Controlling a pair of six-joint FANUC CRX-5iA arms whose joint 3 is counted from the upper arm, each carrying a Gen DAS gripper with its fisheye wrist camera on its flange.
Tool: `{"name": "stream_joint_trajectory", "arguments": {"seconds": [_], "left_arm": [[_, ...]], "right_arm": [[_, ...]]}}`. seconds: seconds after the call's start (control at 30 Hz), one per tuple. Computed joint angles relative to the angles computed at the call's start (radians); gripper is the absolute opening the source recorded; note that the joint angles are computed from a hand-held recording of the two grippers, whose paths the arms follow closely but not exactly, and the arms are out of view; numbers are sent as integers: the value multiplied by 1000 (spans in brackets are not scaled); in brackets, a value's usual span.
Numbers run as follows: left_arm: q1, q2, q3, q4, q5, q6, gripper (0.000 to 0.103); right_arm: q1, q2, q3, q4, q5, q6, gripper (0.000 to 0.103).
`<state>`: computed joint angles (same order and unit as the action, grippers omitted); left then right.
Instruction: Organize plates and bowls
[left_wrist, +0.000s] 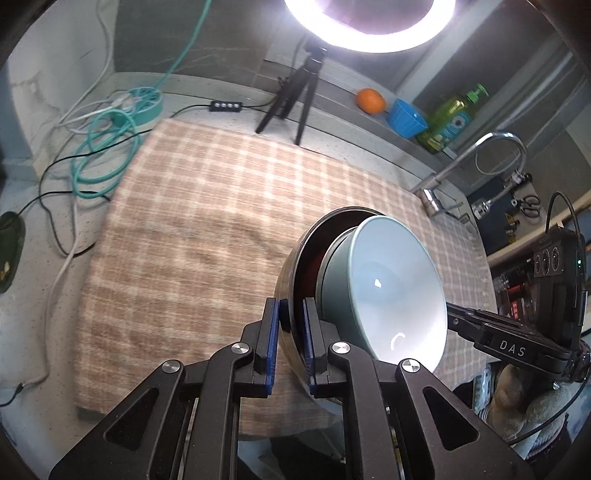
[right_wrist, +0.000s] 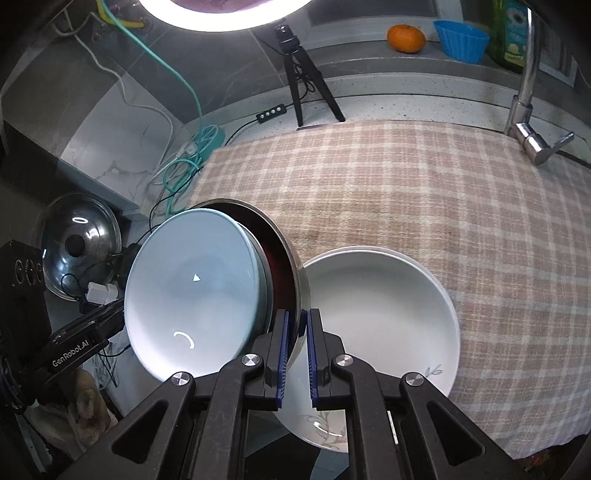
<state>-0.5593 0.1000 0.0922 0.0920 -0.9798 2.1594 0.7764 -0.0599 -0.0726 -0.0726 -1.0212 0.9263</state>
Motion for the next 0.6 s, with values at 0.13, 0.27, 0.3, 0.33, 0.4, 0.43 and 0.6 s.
{"name": "stream_joint_trajectory", "arguments": {"seconds": [0.13, 0.27, 0.3, 0.33, 0.4, 0.43, 0.6], "left_arm": [[-20, 46, 31, 34, 1, -31, 10], [-38, 88, 62, 56, -6, -48, 10], [-44, 96, 71, 55, -10, -47, 10], [-49, 105, 82, 53, -15, -48, 10], [-54, 117, 91, 58, -19, -52, 10], [-57, 124, 98, 59, -23, -54, 10], [-67, 145, 117, 54, -40, -51, 10]], "right_arm": [[-22, -44, -44, 13, -2, -22, 9], [-47, -69, -76, 15, -5, -37, 9], [-53, -76, -86, 14, -6, -40, 9], [-58, -80, -92, 11, -8, -40, 9], [-68, -88, -104, 7, -9, -38, 9], [-71, -91, -109, 5, -8, -40, 9], [-88, -100, -127, -10, -7, -31, 9]]}}
